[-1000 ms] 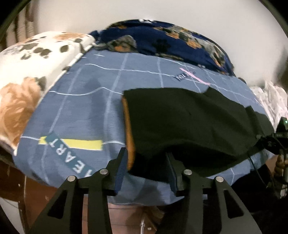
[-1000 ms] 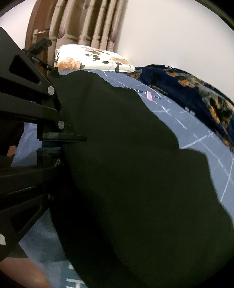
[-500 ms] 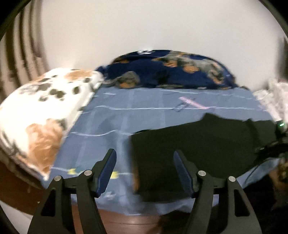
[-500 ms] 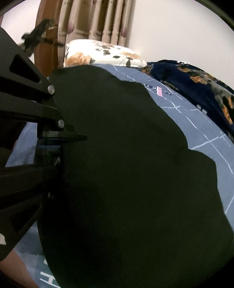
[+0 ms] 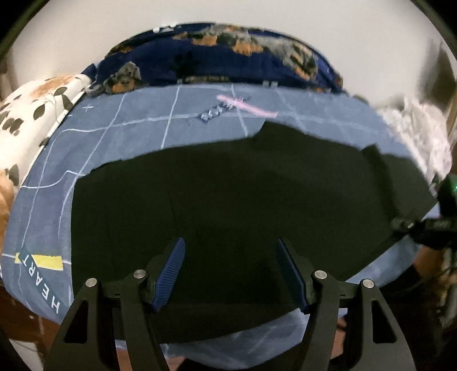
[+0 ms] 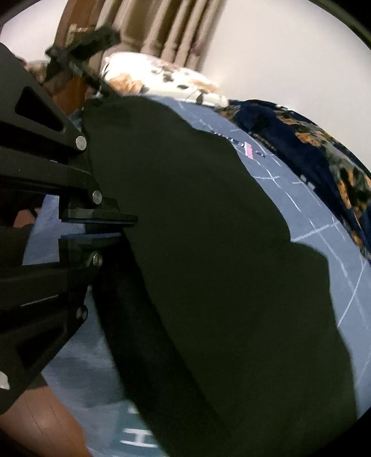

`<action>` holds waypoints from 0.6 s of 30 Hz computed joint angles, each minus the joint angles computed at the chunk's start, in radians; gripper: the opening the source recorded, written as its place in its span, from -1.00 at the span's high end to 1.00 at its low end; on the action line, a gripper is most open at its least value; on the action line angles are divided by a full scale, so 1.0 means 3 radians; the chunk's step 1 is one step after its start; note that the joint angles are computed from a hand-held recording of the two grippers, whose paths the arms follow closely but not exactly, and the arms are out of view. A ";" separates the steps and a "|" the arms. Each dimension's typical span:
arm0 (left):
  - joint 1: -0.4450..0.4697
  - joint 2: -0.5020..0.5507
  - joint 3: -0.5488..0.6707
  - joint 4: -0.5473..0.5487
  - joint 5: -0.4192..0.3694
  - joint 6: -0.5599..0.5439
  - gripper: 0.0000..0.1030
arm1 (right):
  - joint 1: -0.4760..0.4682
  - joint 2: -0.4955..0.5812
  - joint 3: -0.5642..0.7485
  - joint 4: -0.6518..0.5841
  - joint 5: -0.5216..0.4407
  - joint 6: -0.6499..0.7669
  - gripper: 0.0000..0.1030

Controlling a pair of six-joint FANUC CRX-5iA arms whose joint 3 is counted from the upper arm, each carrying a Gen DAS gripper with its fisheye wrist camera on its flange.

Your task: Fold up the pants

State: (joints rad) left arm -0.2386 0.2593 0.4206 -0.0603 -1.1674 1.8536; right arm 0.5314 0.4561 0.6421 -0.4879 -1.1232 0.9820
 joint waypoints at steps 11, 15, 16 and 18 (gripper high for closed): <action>0.0039 -0.0012 -0.0177 0.0011 0.0076 0.0053 -0.34 | -0.0796 -0.0390 -0.0786 -0.1146 0.0921 -0.0224 0.59; 0.0075 -0.0035 -0.0246 0.0100 0.0153 -0.0012 -0.45 | -0.1064 -0.0453 -0.0901 -0.0993 0.1187 -0.0417 0.55; 0.0078 -0.0038 -0.0255 0.0110 0.0166 -0.0022 -0.46 | -0.1140 -0.0443 -0.0894 -0.0976 0.1214 -0.0412 0.55; 0.0080 -0.0038 -0.0262 0.0125 0.0181 -0.0046 -0.48 | -0.1245 -0.0417 -0.0873 -0.0866 0.1269 -0.0486 0.56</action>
State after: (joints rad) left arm -0.2146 0.2478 0.3420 -0.0228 -1.1130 1.8400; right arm 0.1579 0.3311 0.3803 -0.7478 -0.7424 0.8361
